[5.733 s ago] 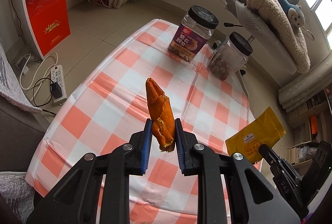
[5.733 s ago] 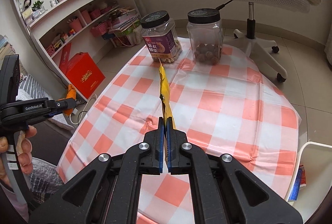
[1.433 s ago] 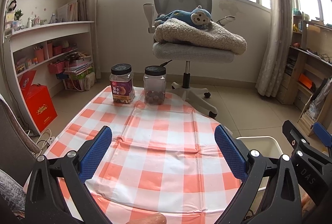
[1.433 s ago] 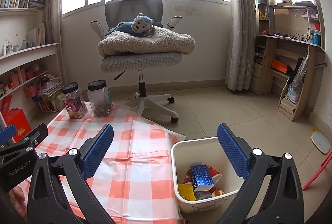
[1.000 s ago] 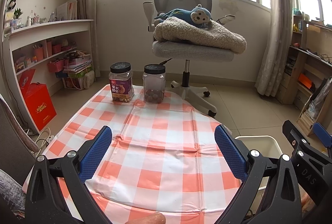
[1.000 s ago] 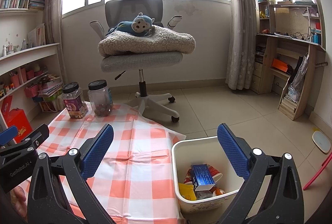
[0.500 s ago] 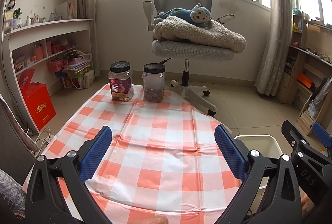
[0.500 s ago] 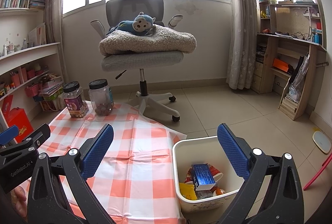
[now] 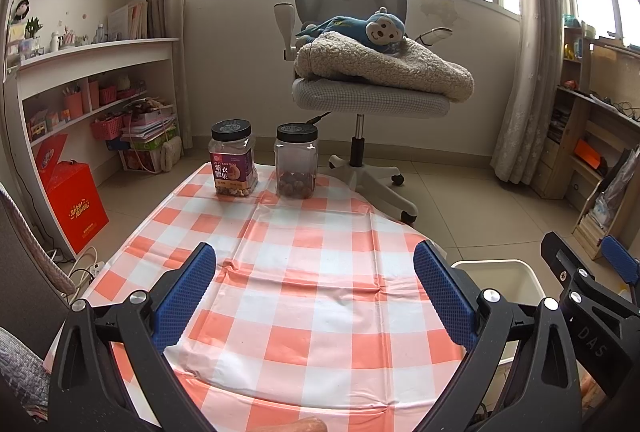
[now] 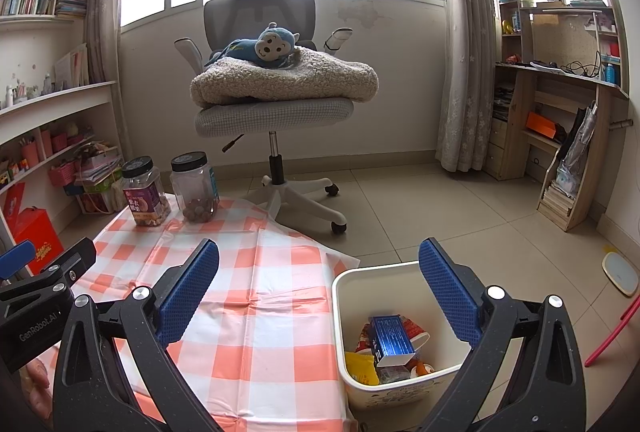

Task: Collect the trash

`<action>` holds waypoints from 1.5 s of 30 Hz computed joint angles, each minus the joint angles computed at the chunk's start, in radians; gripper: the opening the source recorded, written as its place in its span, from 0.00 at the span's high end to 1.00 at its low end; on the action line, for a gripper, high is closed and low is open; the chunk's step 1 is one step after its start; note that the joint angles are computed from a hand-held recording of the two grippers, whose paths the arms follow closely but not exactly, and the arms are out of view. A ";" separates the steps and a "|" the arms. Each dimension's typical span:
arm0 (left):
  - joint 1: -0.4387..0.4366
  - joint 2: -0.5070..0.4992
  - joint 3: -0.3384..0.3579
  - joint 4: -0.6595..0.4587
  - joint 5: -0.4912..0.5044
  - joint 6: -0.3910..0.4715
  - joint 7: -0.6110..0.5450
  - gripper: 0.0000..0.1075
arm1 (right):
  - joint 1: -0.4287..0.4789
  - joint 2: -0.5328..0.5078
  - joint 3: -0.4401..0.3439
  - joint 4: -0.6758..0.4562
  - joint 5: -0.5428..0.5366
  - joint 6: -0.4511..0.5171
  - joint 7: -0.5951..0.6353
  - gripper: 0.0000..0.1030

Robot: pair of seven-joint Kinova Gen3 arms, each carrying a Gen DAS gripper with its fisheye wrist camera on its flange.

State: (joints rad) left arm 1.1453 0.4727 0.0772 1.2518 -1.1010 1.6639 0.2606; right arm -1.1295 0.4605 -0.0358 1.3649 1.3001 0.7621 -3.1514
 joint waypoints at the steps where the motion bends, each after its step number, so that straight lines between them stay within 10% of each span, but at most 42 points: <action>1: 0.000 0.000 0.000 0.000 0.000 0.000 0.000 0.10 | 0.001 0.000 0.000 0.000 -0.001 0.000 0.001 0.07; 45: -0.008 -0.027 0.015 0.046 -0.014 -0.028 0.016 0.11 | -0.005 0.004 -0.009 0.024 0.016 0.014 -0.044 0.07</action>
